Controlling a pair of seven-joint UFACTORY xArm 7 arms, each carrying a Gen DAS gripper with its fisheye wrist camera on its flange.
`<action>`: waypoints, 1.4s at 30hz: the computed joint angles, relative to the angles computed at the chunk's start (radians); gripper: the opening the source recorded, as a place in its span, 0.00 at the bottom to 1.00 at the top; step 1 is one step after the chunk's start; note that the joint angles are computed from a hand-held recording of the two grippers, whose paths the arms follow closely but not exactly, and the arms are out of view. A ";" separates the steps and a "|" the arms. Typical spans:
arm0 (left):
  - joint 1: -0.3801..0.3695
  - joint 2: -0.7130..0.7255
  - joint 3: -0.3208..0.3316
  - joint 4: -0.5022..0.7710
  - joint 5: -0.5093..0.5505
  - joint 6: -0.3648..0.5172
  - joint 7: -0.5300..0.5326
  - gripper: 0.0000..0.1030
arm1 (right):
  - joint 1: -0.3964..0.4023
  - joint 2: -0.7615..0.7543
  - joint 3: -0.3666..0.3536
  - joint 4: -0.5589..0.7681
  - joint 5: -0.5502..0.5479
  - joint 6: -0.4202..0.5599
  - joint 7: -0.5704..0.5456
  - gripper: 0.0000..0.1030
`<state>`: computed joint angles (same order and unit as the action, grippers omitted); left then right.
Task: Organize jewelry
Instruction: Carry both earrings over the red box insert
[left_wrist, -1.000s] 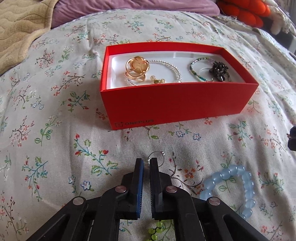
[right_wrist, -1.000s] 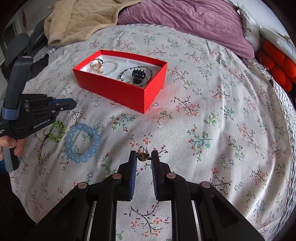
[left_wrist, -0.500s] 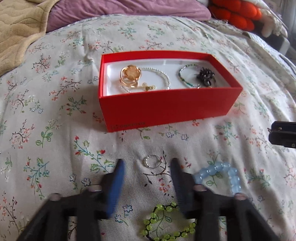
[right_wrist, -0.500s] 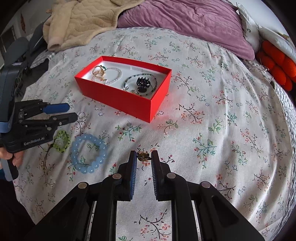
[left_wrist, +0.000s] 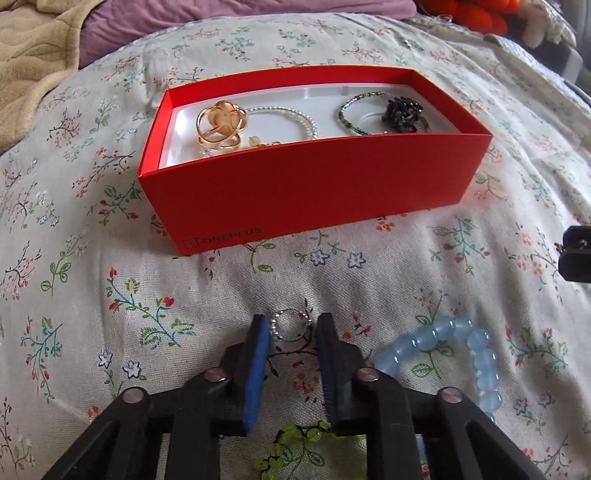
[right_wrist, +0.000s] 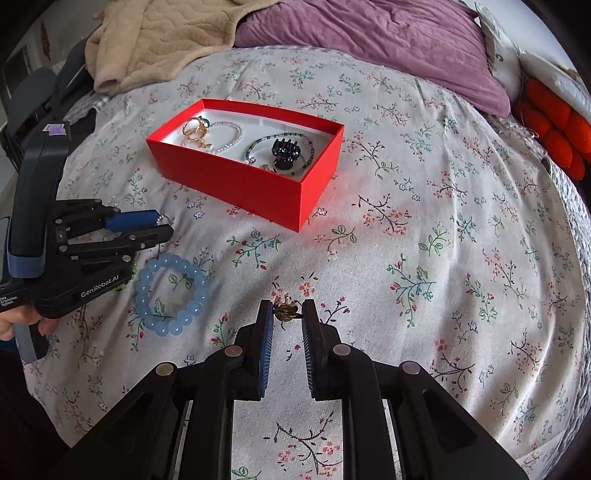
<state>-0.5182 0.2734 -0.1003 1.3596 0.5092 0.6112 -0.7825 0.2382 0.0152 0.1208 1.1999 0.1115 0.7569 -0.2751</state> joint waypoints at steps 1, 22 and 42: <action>-0.004 0.000 0.001 0.001 0.007 0.004 -0.004 0.17 | 0.000 0.000 0.000 0.000 0.001 -0.001 0.000 0.16; 0.035 -0.090 -0.019 0.013 0.011 0.026 -0.042 0.17 | 0.029 0.086 0.018 0.147 0.009 0.011 0.074 0.16; 0.005 0.090 0.052 0.248 0.039 0.038 -0.081 0.17 | 0.037 0.369 0.042 0.477 0.076 0.011 0.106 0.16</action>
